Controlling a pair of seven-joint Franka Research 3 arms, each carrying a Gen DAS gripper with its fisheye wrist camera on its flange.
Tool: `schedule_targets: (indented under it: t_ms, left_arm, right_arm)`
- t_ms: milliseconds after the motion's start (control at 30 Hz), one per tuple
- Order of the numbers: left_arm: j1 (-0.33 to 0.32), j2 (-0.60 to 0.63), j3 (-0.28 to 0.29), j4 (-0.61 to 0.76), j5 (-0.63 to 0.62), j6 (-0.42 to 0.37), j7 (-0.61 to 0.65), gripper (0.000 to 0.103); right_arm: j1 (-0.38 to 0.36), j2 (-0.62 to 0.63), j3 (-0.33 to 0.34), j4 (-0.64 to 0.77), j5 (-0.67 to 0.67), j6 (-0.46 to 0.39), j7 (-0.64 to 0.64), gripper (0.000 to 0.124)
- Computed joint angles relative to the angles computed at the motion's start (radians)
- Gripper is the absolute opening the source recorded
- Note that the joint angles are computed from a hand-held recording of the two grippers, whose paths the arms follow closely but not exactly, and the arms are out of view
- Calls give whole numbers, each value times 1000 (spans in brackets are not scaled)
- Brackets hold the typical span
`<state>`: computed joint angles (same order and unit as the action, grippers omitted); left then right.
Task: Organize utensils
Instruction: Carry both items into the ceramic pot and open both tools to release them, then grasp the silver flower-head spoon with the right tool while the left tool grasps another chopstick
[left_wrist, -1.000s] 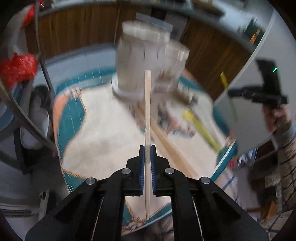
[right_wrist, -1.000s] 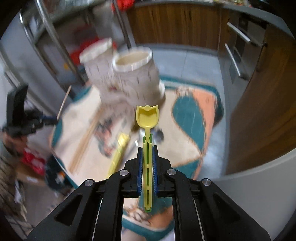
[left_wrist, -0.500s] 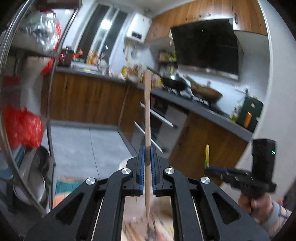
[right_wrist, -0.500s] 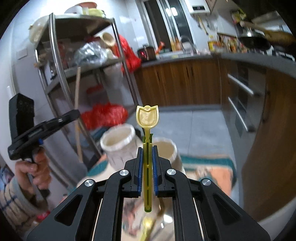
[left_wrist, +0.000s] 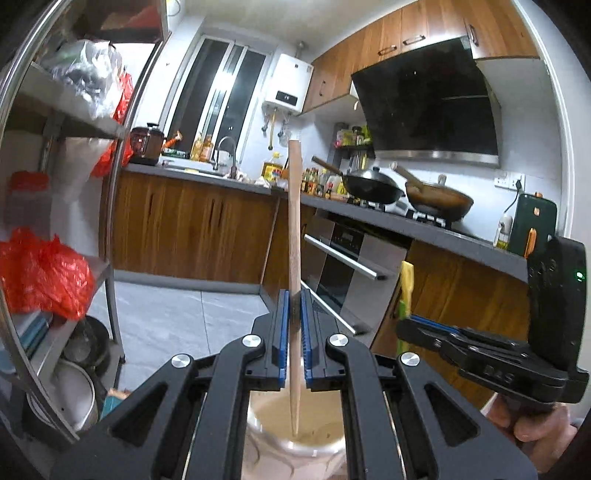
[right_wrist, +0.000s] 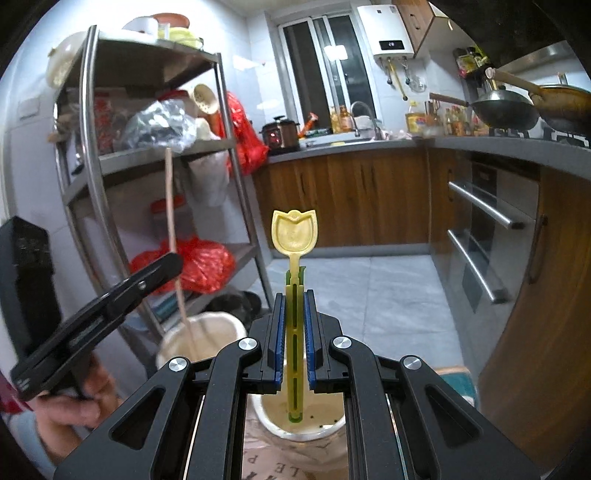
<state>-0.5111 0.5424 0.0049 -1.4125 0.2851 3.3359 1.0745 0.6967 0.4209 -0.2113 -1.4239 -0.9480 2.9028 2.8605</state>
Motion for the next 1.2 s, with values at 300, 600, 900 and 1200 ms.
schedule_targets:
  t_ms: [300,600,900,1200]
  left_arm:
    - [8,-60,-16,-124,22,-7,37,6]
    - [-90,-59,94,-67,98,-191,-22,6]
    - [-143,-86,170,-68,291,-229,-179,55]
    - [-165,-187,235,-209,484,-153,-386,62]
  right_arm:
    - [5,2,36,-40,38,-87,-87,11]
    - [-15,13,92,-18,130,-210,-188,11]
    - [10,-3,80,-20,106,-255,-195,38]
    - [-14,-123,120,-168,-51,-224,-81,43]
